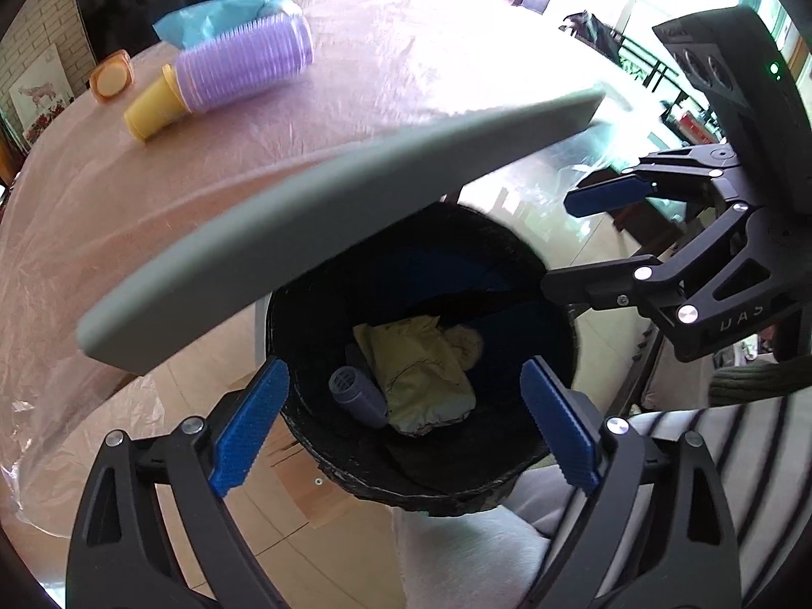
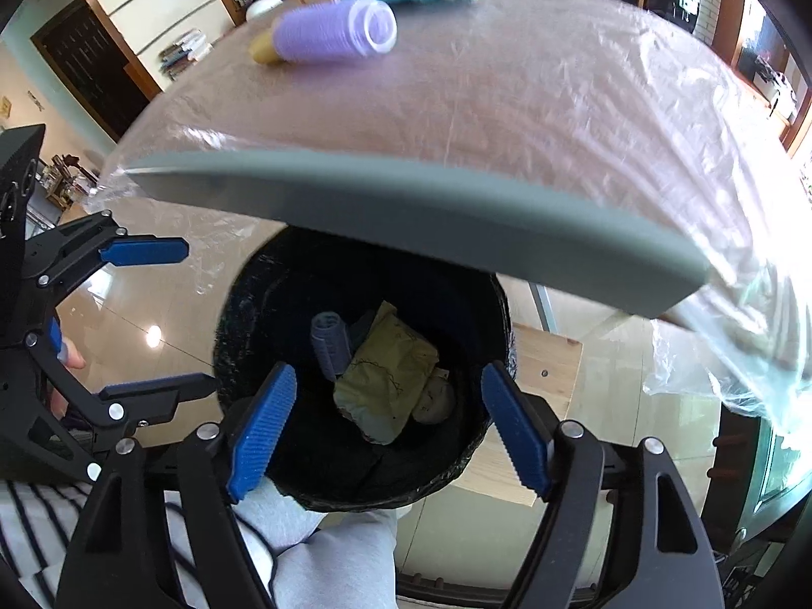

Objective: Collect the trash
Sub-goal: 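Move both open tools back to the yellow cup and remaining roller, then grasp the yellow cup with the left tool while the right tool grasps the purple roller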

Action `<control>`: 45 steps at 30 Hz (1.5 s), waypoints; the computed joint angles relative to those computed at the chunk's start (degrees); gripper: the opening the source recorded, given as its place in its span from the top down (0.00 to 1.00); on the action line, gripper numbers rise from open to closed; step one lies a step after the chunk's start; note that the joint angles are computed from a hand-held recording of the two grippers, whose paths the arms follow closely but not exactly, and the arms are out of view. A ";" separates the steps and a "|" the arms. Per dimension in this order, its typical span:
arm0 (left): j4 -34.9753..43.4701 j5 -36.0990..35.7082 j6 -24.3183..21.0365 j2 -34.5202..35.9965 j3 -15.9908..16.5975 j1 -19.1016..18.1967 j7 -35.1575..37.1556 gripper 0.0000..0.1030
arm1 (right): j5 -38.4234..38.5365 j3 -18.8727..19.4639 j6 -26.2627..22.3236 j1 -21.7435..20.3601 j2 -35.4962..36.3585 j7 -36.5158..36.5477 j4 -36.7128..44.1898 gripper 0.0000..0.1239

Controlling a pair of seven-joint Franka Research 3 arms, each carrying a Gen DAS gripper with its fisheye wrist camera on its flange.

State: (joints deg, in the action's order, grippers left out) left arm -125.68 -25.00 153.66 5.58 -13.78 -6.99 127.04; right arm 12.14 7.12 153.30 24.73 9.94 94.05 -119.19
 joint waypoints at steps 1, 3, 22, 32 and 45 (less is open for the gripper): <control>-0.38 -2.56 0.22 -1.03 -0.45 0.30 2.08 0.09 | 1.61 0.53 1.11 -0.45 -1.34 -1.96 -0.90 0.38; -1.13 -8.73 0.41 -3.56 -0.36 0.51 7.46 0.09 | 3.54 0.98 3.57 -0.84 -4.08 -5.03 -2.54 0.32; 16.67 17.51 8.54 9.03 4.00 3.44 -8.00 0.02 | -6.90 -1.55 1.26 0.19 10.56 -11.00 22.50 0.20; 27.64 16.22 -1.27 16.89 -1.64 9.52 -2.13 0.02 | -5.27 -1.62 -7.74 0.90 21.41 -15.91 38.58 0.20; 41.52 11.41 -13.89 25.83 -4.37 11.53 9.11 0.03 | 5.10 1.83 -19.60 -2.68 30.84 -26.18 53.47 0.32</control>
State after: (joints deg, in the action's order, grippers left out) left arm -84.16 -13.59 139.77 31.41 -18.15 4.55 136.15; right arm 17.25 8.95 133.70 22.06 40.78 67.88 -65.71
